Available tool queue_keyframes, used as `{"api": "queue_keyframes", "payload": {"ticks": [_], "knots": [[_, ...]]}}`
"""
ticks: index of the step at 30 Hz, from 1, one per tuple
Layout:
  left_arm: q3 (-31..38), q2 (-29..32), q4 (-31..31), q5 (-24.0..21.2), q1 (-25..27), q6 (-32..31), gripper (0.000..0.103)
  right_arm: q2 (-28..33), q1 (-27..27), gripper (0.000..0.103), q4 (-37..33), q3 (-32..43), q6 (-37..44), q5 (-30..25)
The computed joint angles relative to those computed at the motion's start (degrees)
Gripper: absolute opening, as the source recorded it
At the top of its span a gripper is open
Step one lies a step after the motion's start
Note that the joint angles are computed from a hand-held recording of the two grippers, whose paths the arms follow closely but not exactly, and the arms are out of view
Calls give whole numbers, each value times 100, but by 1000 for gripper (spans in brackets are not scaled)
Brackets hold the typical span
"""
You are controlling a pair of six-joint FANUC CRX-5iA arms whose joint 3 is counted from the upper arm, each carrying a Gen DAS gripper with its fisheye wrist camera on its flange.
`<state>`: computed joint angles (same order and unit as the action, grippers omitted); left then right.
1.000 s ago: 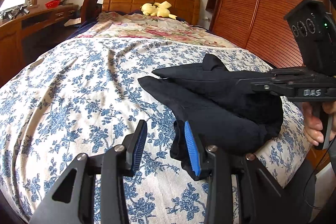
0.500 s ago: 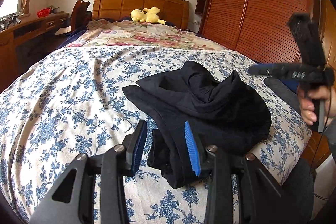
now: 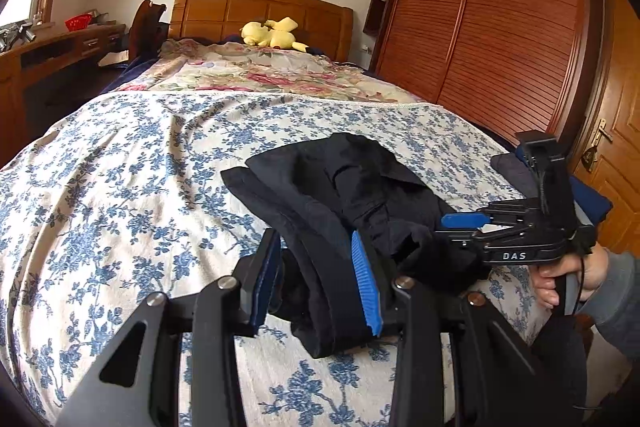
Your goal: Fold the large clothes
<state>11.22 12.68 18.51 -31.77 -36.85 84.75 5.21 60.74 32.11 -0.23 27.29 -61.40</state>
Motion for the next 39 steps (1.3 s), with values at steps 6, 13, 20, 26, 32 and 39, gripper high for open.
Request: {"api": "queue_keyframes", "payload": {"ticks": [6, 13, 20, 26, 32, 39], "knots": [[69, 9, 148, 99, -185, -250, 35, -51, 42, 40, 88, -72, -153, 24], [280, 224, 388, -6, -358, -585, 35, -104, 99, 40, 242, -178, -326, 38], [649, 482, 109, -350, -404, -311, 35, -195, 159, 40, 341, -296, -435, 72], [848, 628, -214, -489, -384, 236, 35, -312, 229, 41, 503, -408, -631, 79], [494, 482, 303, -184, -356, -287, 3, -486, 326, 45, 619, -511, -764, -5], [18, -80, -106, 273, -254, 86, 1, -535, 344, 45, 740, -478, -761, 57]]}}
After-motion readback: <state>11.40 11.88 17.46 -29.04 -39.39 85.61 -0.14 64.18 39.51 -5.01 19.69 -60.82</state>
